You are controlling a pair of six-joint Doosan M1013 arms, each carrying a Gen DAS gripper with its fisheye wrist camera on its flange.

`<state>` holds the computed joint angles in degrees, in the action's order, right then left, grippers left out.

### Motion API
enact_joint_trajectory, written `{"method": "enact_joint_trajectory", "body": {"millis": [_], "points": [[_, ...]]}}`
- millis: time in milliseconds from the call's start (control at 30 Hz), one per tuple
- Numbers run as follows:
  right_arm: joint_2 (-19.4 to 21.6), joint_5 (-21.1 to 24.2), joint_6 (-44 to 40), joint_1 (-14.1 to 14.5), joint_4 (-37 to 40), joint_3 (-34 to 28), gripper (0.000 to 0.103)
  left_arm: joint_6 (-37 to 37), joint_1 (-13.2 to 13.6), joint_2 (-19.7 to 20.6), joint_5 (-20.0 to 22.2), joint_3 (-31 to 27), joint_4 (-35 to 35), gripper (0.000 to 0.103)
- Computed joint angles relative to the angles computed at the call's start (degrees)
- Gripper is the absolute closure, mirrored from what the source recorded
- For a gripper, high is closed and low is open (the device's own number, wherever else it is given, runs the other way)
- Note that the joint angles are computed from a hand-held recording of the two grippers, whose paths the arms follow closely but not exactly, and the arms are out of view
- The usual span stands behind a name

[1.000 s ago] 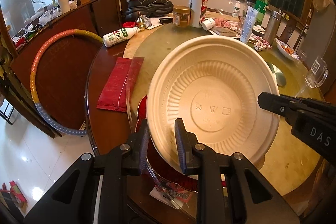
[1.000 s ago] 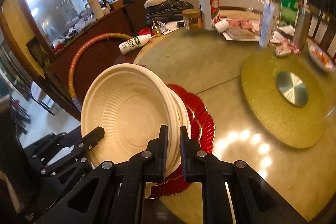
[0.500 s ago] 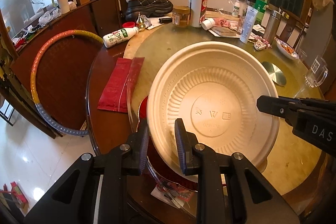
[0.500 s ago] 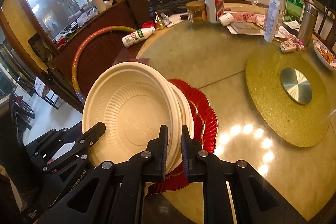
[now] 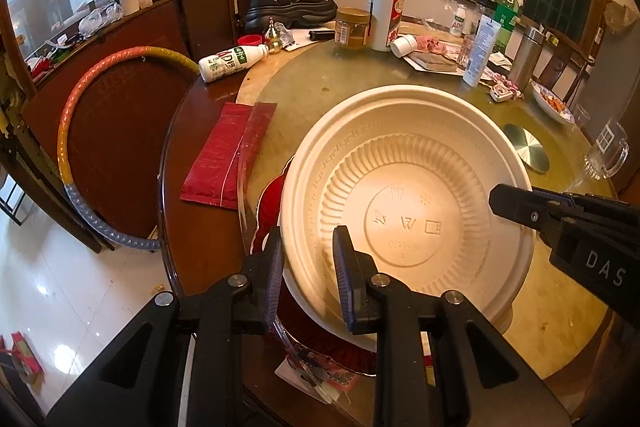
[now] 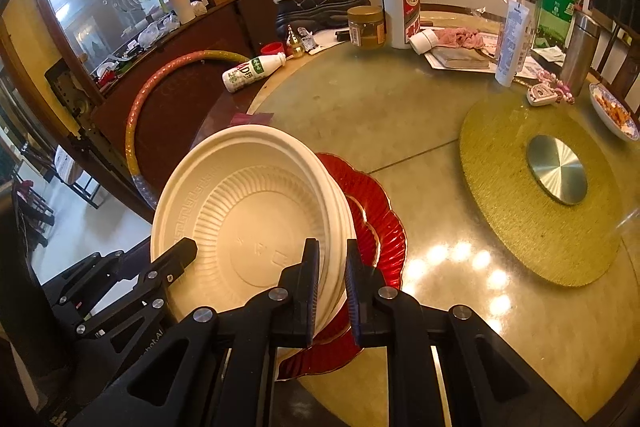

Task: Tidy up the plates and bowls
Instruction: 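Lower the beige bowl into the nested bowls with the left tool, then open the left tool to release the beige bowl on the stack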

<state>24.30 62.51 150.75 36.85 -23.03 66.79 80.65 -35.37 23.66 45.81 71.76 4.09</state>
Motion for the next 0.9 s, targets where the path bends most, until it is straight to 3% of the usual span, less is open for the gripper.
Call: {"method": "enact_joint_trajectory", "body": {"millis": [467, 500, 567, 667, 733, 800, 900], "points": [[0.85, 1.32, 0.62, 0.70, -4.36, -0.76, 0.078, -4.07, -0.19, -0.45, -3.25, 1.05, 2.10, 0.078], [0.89, 1.30, 0.65, 0.77, -4.71, -0.75, 0.073, -4.89, -0.21, -0.57, -3.86, 1.28, 2.57, 0.075], [0.65, 0.51, 1.37, 0.93, -5.90, -0.26, 0.067, -5.73, -0.14, -1.05, -5.82, 2.09, 2.60, 0.050], [-0.34, -1.57, 4.16, 1.57, -9.66, 1.27, 0.048, -9.51, -0.34, -2.40, -9.97, 4.21, 5.54, 0.034], [-1.40, -4.01, 6.88, 2.17, -13.16, 2.84, 0.025, -12.59, -0.45, -3.47, -12.73, 5.74, 7.82, 0.027], [-2.41, -5.18, 10.18, 3.03, -17.48, 4.22, 0.016, -15.01, -0.52, -4.57, -15.47, 7.30, 9.48, 0.019], [-3.68, -7.05, 12.23, 3.88, -20.83, 5.90, 0.007, -20.01, -1.16, -5.67, -17.29, 8.95, 15.17, 0.018]]}}
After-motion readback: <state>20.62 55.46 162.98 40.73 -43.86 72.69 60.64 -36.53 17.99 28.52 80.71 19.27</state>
